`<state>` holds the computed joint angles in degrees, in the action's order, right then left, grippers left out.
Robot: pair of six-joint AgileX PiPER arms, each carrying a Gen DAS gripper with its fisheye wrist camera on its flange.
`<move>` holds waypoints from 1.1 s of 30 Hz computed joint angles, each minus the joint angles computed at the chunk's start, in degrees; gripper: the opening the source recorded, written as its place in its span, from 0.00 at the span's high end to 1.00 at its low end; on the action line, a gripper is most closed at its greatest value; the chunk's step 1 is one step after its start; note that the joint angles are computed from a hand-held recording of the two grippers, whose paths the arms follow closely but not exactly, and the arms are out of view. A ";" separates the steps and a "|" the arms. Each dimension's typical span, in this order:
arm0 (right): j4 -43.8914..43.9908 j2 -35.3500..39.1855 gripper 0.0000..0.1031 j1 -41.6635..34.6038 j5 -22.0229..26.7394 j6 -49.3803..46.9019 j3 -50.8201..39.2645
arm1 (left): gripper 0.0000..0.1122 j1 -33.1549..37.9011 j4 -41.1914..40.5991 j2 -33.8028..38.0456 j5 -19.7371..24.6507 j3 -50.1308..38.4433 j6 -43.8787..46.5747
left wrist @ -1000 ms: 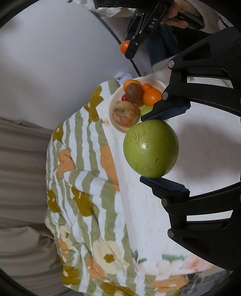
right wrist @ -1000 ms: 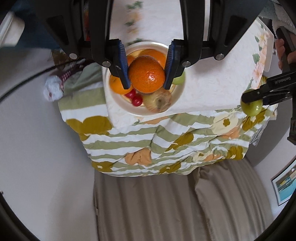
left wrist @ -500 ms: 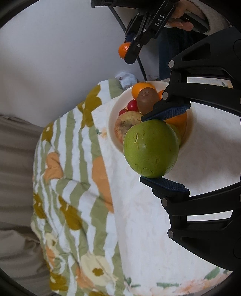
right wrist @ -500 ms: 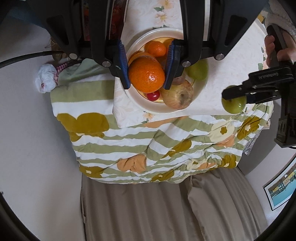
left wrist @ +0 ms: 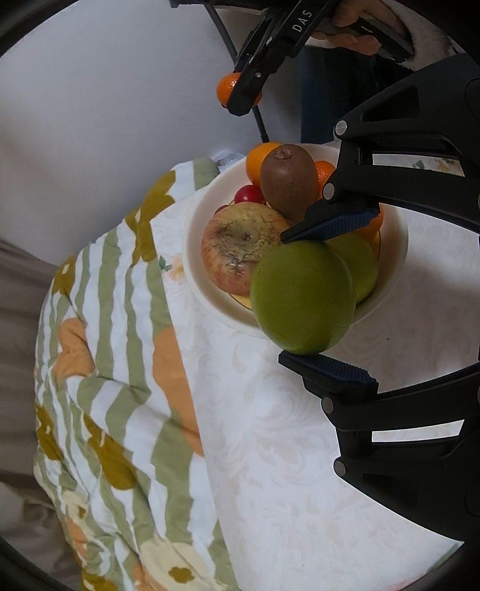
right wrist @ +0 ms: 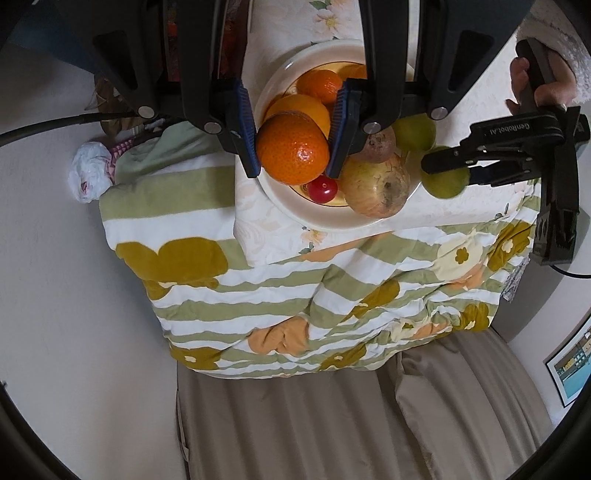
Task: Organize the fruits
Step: 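Carry the green apple to the plate with the left gripper while the right gripper carries the mandarin there, then open both grippers to set the apple and mandarin on the plate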
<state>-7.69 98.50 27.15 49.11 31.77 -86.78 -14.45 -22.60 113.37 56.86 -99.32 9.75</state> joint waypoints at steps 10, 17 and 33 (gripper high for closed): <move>-0.62 0.67 0.68 0.52 0.60 0.71 -1.53 | 0.08 1.24 0.25 -2.43 -1.03 -0.24 0.64; 1.04 2.18 0.68 -0.08 1.27 -2.68 -4.72 | 0.08 1.25 4.66 -5.66 -0.62 1.12 -1.30; 12.82 10.30 0.68 -5.59 2.06 -19.64 -11.57 | 0.08 -1.62 21.87 -14.50 -2.67 10.12 -14.54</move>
<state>5.13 108.80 21.56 51.17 12.14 -98.35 -16.07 -0.73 98.87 54.19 -89.21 -4.79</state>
